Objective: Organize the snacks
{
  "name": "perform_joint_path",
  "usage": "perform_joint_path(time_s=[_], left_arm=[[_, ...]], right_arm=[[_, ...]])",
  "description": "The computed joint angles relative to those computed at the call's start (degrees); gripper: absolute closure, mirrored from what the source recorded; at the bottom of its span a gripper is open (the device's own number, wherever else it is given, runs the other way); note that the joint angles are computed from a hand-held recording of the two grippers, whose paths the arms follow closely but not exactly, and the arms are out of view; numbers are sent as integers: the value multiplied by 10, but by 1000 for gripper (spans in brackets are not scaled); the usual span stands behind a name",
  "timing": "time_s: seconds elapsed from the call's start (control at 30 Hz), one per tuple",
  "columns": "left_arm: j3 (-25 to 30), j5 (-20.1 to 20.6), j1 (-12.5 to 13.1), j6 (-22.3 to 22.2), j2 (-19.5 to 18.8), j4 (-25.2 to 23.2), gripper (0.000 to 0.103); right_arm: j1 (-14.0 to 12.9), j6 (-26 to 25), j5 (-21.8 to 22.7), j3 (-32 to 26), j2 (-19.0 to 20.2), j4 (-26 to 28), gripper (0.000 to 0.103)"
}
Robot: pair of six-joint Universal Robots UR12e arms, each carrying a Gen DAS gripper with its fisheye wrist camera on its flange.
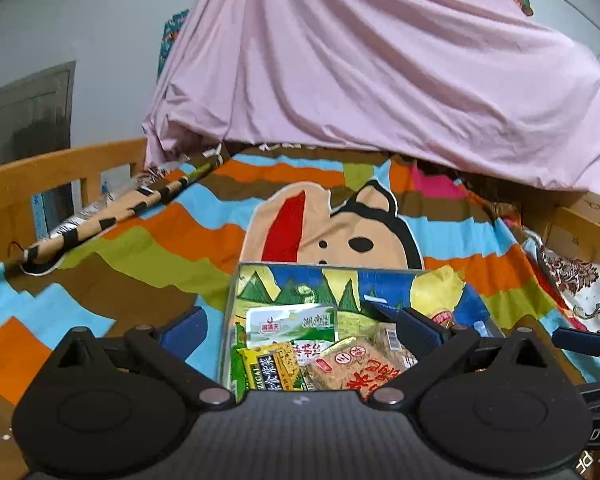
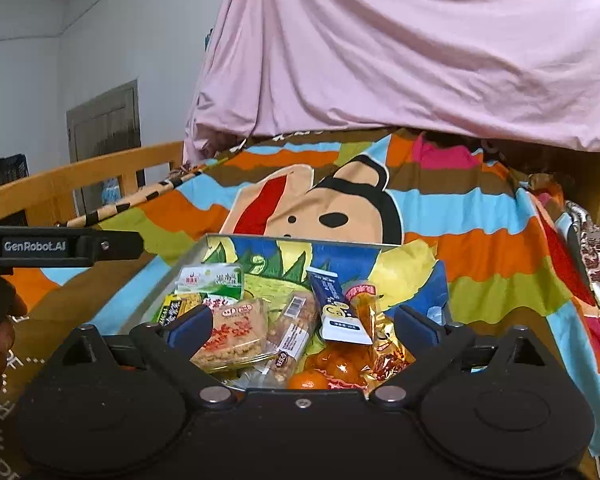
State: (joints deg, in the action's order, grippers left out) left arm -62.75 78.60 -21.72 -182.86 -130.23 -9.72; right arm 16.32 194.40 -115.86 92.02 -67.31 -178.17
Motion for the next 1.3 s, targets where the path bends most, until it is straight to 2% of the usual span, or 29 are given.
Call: perform_joint_path(time_s=[0.23,0.6,0.87,1.3], left_arm=[[-48,0,7,-5,27,40,1],[-127,7,18,-22,69,112,0],[-174,5,29,-22,94,134,0],[-232,2,40,-23,130,180,0]], right_arm=[[14,10,-14,10,-10,-29,2],[47,-41,-44,24,-17,-77,1],[72,-64,-67,24,-20,-93,1],[99,-50,-104,30,-30,-90,1]])
